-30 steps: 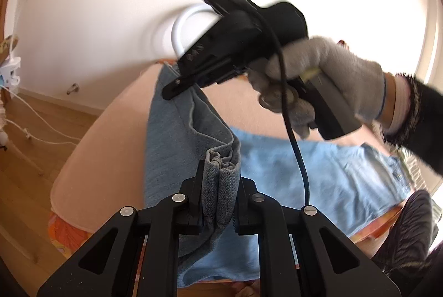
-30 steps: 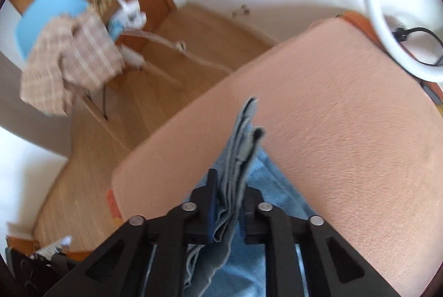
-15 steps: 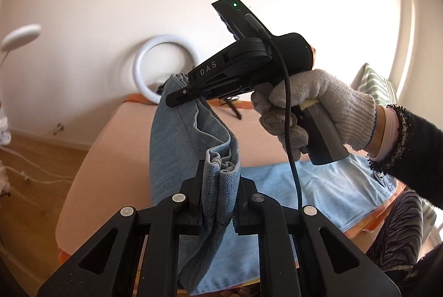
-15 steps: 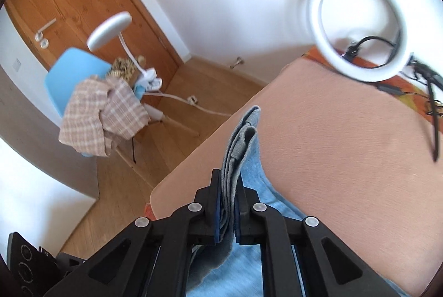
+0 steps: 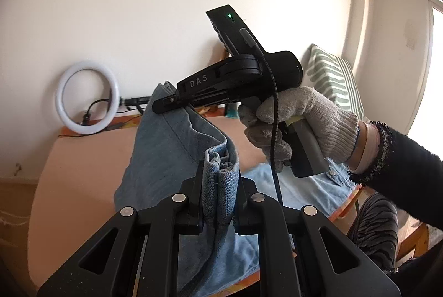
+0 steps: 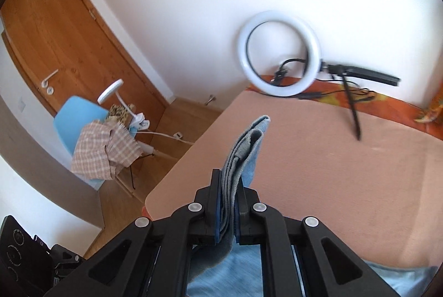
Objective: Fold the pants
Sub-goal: 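Lift the held jeans end and fold it over with both grippers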
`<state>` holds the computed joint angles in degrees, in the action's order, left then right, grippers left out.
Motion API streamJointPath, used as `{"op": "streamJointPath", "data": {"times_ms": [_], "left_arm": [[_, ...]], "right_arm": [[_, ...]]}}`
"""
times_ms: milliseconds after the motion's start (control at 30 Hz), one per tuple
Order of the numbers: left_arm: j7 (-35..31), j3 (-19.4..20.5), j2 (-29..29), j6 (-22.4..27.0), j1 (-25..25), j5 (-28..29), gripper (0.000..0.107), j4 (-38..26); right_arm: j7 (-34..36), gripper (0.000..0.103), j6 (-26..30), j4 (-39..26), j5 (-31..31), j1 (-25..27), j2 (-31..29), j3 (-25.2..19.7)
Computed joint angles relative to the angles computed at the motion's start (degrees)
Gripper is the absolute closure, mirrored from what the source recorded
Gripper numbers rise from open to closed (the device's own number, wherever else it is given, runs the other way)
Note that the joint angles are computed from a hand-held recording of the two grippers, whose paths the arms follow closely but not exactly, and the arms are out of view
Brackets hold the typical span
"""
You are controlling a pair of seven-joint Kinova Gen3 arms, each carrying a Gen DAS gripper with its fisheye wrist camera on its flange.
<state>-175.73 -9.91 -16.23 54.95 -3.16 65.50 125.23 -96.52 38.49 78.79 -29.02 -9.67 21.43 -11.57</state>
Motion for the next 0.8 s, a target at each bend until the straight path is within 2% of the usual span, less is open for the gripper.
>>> {"op": "streamJointPath", "data": {"times_ms": [200,533,800], "left_arm": [[3.6,7.8,2.5,-4.6,6.4,-0.1,0.095,-1.9],[8.0,15.6,7.4,-10.9,15.9,0.7,0.095,-5.8],[6.7,19.0,13.9,-13.4,21.4,4.5,0.095,-7.7]], "right_arm": [[4.6,0.098,-1.4,10.5,-4.5,5.3,-7.3,0.9],[15.7,0.098,0.3,23.5,-12.7,11.6,-16.2,7.8],[23.3,0.098,3.4,31.9,-17.2,15.5,-21.6,14.4]]}}
